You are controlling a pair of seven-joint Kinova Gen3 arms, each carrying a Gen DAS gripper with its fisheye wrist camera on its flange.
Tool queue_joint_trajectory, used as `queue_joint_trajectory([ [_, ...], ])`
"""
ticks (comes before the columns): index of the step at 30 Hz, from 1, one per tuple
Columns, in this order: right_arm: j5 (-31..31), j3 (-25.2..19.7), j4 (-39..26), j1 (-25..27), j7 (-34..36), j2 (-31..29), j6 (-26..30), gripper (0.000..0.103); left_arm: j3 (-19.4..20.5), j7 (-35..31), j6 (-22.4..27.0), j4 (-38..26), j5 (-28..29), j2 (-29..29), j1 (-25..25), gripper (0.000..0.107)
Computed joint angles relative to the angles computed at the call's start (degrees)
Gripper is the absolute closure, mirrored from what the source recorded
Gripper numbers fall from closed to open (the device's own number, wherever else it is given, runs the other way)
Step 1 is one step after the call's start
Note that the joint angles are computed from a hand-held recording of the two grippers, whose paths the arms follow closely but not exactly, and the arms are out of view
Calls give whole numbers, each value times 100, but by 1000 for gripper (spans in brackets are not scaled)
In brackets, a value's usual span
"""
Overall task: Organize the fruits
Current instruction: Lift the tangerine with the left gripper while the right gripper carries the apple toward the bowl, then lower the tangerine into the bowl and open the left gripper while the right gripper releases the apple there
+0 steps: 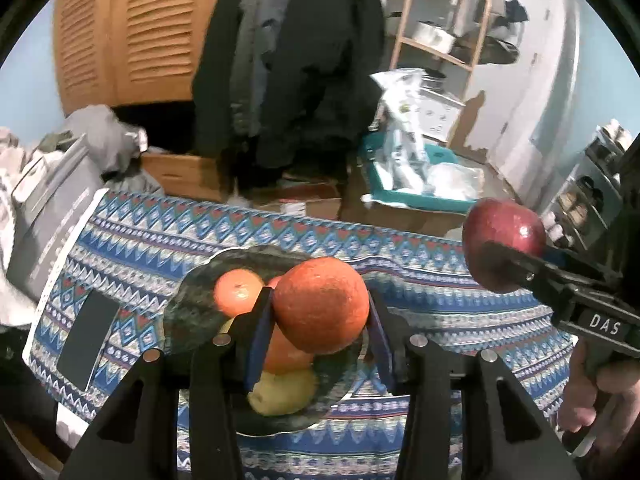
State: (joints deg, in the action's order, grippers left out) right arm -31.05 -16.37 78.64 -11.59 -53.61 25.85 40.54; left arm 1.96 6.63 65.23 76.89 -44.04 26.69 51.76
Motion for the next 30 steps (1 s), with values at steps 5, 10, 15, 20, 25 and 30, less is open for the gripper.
queue_joint_trajectory([
  [5, 243, 24, -277, -372, -207, 213, 82, 28, 12, 413, -326, 705, 156, -285, -207, 62],
  [10, 411, 4, -587, -627, -403, 484, 258, 28, 105, 661, -567, 1196, 283, -382, -433, 62],
  [15, 717, 82, -1002, -981, -711, 815, 508, 28, 139, 893, -1045, 1729, 477, -510, -708, 62],
  [20, 858, 67, -1446, -1181, -922, 1192, 822, 28, 135, 916, -1303, 1992, 577, -504, -877, 62],
  [25, 1045, 133, -1787, -1415, -1126, 1496, 1050, 28, 107, 846, -1606, 2189, 763, -488, -1036, 62],
  [30, 1194, 191, -2140, -1568, -1281, 1762, 1299, 28, 86, 568, -1811, 2238, 1018, -413, -1206, 61],
])
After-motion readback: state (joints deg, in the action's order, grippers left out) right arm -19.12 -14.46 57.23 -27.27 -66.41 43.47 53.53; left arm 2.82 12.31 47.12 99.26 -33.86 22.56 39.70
